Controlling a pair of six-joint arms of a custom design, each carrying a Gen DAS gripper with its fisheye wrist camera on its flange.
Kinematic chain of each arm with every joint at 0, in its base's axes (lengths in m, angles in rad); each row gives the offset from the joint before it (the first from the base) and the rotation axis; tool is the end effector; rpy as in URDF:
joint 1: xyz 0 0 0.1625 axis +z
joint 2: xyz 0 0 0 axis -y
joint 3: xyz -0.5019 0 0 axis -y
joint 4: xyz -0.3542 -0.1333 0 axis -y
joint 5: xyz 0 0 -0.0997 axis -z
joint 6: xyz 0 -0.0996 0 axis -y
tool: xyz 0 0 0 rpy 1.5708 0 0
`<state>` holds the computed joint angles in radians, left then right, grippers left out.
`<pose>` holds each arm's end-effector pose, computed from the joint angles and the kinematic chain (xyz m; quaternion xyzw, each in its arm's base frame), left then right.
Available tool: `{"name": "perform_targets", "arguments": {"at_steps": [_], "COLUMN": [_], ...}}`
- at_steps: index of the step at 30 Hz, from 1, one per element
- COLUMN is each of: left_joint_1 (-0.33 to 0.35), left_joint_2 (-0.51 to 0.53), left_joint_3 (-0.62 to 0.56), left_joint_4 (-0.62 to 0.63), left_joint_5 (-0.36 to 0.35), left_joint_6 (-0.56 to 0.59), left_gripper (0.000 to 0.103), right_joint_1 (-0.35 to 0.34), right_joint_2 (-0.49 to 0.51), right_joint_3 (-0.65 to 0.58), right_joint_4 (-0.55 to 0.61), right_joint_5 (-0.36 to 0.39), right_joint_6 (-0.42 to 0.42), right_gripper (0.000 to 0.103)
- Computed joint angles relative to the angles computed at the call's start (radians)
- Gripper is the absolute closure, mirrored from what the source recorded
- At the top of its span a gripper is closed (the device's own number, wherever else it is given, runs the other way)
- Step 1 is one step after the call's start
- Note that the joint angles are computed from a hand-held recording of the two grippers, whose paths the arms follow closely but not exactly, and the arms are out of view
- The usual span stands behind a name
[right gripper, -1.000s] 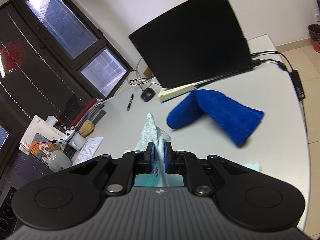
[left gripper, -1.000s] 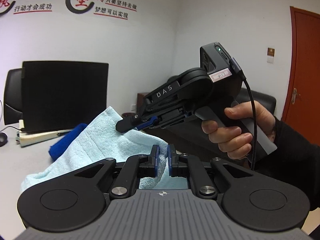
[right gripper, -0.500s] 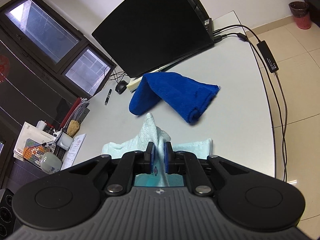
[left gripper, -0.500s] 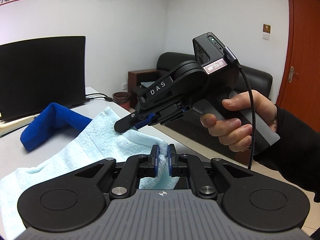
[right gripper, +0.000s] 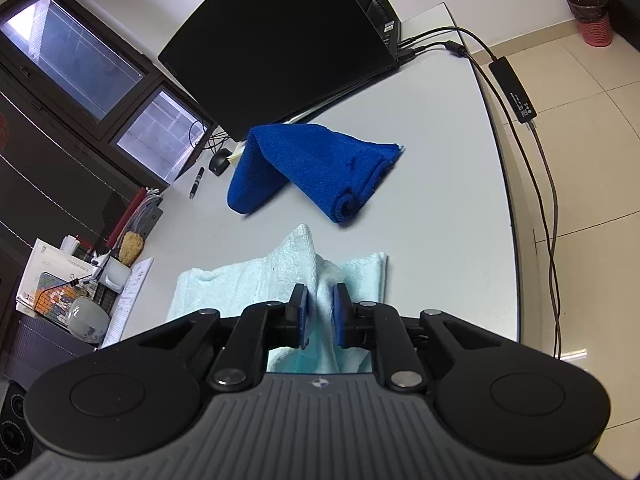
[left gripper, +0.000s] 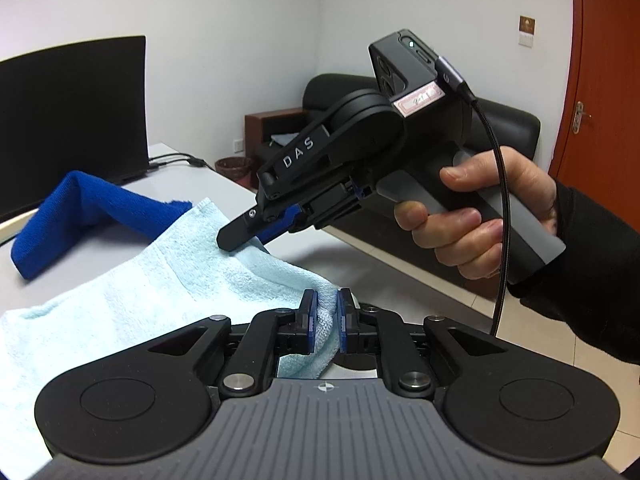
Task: Fold towel
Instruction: 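Lay the folded edge down and open both grippers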
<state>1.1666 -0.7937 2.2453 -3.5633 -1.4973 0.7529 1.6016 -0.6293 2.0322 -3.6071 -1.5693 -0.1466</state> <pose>-0.0794 -0.5432 0.1348 0.5184 0.8116 -0.2568 0.0812 0.1520 -0.5999 0.0874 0.0844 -0.9465 0.3110 0.0173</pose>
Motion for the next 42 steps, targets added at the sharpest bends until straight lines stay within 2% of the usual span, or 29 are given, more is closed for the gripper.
{"name": "perform_targets", "arguments": {"at_steps": [6,8,11,18,21,22,23,26,30,33,42], "left_joint_1": [0.004,0.006,0.005,0.003,0.003,0.004,0.005,0.010,0.021,0.035,0.085], "left_joint_2": [-0.014,-0.019,-0.017,-0.008,-0.011,-0.013,-0.017,-0.035,-0.064,-0.085,-0.153], "left_joint_3": [0.005,0.007,0.010,0.015,0.017,0.020,0.022,0.026,0.032,0.038,0.012], "left_joint_4": [0.001,0.009,0.010,0.004,0.001,-0.004,-0.007,-0.014,-0.047,-0.090,-0.127], "left_joint_5": [-0.008,-0.012,-0.005,0.001,0.000,0.000,0.000,0.005,0.035,0.080,0.183], "left_joint_6": [0.010,0.014,0.017,0.014,0.007,0.007,0.007,0.003,-0.004,-0.015,-0.072], "left_gripper": [0.086,0.086,0.085,0.085,0.085,0.085,0.085,0.085,0.085,0.074,0.074], "right_joint_1": [-0.004,-0.009,-0.015,0.004,0.014,0.015,0.017,0.016,0.012,0.013,0.033], "right_joint_2": [-0.011,-0.012,-0.011,-0.018,-0.017,-0.016,-0.015,-0.015,-0.021,-0.025,-0.047], "right_joint_3": [0.008,0.011,0.018,0.037,0.037,0.037,0.037,0.041,0.047,0.051,0.070], "right_joint_4": [0.009,0.014,0.015,0.026,0.028,0.028,0.025,0.008,-0.011,-0.021,-0.059], "right_joint_5": [0.006,0.019,0.031,0.000,-0.018,-0.021,-0.024,-0.020,0.003,0.018,0.049], "right_joint_6": [0.000,0.006,0.014,-0.025,-0.038,-0.041,-0.043,-0.033,-0.013,-0.005,0.020], "right_gripper": [0.075,0.066,0.066,0.066,0.072,0.084,0.087,0.094,0.094,0.095,0.095]}}
